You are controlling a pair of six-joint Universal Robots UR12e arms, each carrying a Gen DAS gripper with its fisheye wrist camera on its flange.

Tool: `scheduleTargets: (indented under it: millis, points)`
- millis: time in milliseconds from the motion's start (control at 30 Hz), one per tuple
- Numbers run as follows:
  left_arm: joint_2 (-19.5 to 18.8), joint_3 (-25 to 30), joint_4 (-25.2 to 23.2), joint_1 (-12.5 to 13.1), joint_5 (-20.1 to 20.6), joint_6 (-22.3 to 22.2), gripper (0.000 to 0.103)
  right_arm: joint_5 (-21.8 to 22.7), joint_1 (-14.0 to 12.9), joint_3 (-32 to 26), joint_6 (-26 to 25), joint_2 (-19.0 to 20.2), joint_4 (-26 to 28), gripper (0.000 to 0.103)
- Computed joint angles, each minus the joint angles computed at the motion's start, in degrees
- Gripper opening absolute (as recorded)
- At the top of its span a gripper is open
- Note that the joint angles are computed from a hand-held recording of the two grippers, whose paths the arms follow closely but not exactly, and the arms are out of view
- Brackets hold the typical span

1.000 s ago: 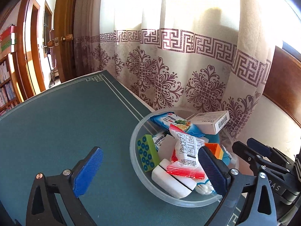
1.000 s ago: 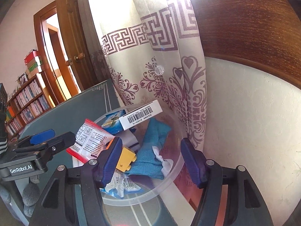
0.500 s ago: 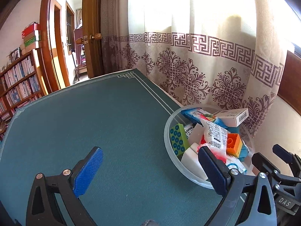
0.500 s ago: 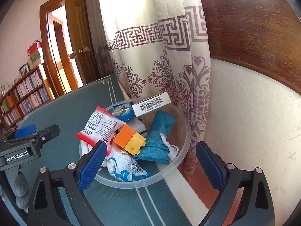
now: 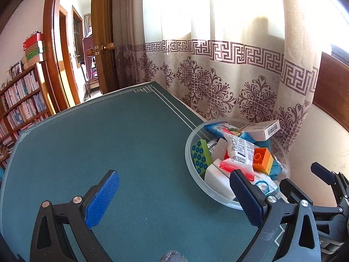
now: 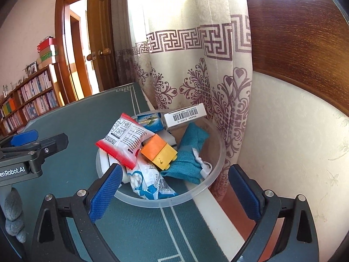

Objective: Organize objects

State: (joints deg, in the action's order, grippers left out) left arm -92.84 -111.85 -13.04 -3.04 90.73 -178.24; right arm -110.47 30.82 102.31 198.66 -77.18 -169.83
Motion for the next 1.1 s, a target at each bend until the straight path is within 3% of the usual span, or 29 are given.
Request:
scheduleTargets:
  millis: [400,1100]
  points:
    - [0.1,-0.3,0.4,-0.7,0.6,1.7,0.103,-1.5,0.4,-0.3,-1.8,0.4,-0.2,0.098]
    - [-0.3,-0.5,-0.1,-1.5,0.8,3.4,0.103,0.5,0.2,-0.8,-3.2,1.1,2.0,0.099]
